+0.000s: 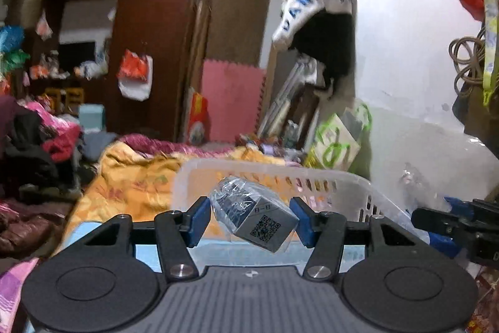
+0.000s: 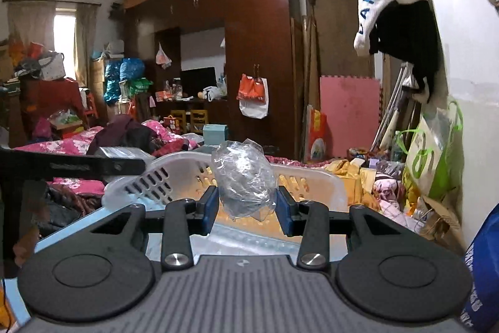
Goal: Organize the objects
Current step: 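Drop wrapped white box with left tool while right tool drops clear bag, then drop clear-wrapped purple box with left tool while right tool drops pink box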
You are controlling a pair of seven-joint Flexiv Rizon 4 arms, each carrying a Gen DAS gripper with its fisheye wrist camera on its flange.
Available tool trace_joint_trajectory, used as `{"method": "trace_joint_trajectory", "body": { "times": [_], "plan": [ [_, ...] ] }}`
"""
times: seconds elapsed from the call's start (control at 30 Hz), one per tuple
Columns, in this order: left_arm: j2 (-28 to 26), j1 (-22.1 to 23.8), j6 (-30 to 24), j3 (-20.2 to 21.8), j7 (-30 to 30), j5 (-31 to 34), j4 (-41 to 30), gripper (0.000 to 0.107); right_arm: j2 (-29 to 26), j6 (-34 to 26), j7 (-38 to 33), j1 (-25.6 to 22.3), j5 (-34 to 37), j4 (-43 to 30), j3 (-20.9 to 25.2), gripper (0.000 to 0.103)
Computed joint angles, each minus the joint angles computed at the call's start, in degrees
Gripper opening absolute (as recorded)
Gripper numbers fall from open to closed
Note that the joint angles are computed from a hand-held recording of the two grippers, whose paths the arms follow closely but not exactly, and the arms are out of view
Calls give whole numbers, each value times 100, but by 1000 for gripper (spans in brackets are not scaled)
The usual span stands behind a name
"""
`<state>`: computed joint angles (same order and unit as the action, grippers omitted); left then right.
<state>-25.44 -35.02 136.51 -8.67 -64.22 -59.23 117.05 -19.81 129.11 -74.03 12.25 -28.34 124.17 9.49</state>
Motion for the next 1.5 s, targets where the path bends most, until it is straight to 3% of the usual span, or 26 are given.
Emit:
{"method": "trace_joint_trajectory", "body": {
  "times": [0.03,0.07,0.1,0.13,0.2,0.3,0.37,0.53,0.63,0.77,0.9,0.97,1.07,1.13,1.2,1.37,1.43,1.5],
  "plan": [
    [20,163,-179,-35,-259,303,69,66,-16,-23,-1,20,26,-11,-3,55],
    [33,238,-321,-36,-405,452,95,79,-26,-4,-17,35,52,3,1,66],
    [34,260,-346,-8,-545,562,133,84,-13,58,-130,104,186,36,-30,85],
    [34,211,-241,47,-625,597,196,87,23,144,-378,264,493,109,-103,92],
    [134,117,61,117,-778,711,481,89,139,427,-543,208,581,376,-79,93],
    [404,-70,601,157,-875,698,1118,93,222,1088,-289,-291,3,873,6,103],
    [525,-286,1031,93,-826,275,1586,93,201,1589,-243,-529,-241,1286,-42,103],
    [489,-529,1815,-179,-1932,263,2669,93,-212,2361,49,-970,-749,2106,-153,103],
    [170,-929,2303,-328,-1707,82,2671,93,-501,2910,-291,-877,-483,2463,-101,103],
    [91,-1192,2032,-561,-1280,-21,2493,93,-387,2788,-217,-942,-949,2542,-175,103],
    [-55,-1226,1769,-551,-1326,166,2353,93,-281,3054,-599,-822,-836,2648,-115,103],
    [-166,-1282,1709,-527,-1248,79,2246,92,-293,3127,-933,-604,-564,2752,-39,99],
    [-297,-1321,1769,-482,-1270,66,2210,92,-326,3091,-1145,-393,-433,2734,13,82],
    [-323,-1348,1887,-460,-1378,84,2318,92,-317,2942,-1241,-249,-325,2692,33,60],
    [-272,-1400,1950,-469,-1371,-132,2408,90,-304,2835,-1341,-142,-213,2691,53,49],
    [-287,-1442,2045,-528,-1219,-336,2323,89,-331,2769,-1834,285,589,2702,140,48],
    [-355,-1455,2009,-533,-950,-237,2220,89,-336,2709,-1948,382,766,2697,137,46],
    [-518,-1591,2085,-568,-475,-695,1950,89,-375,2785,-2017,380,809,2716,136,42]
  ]
}}
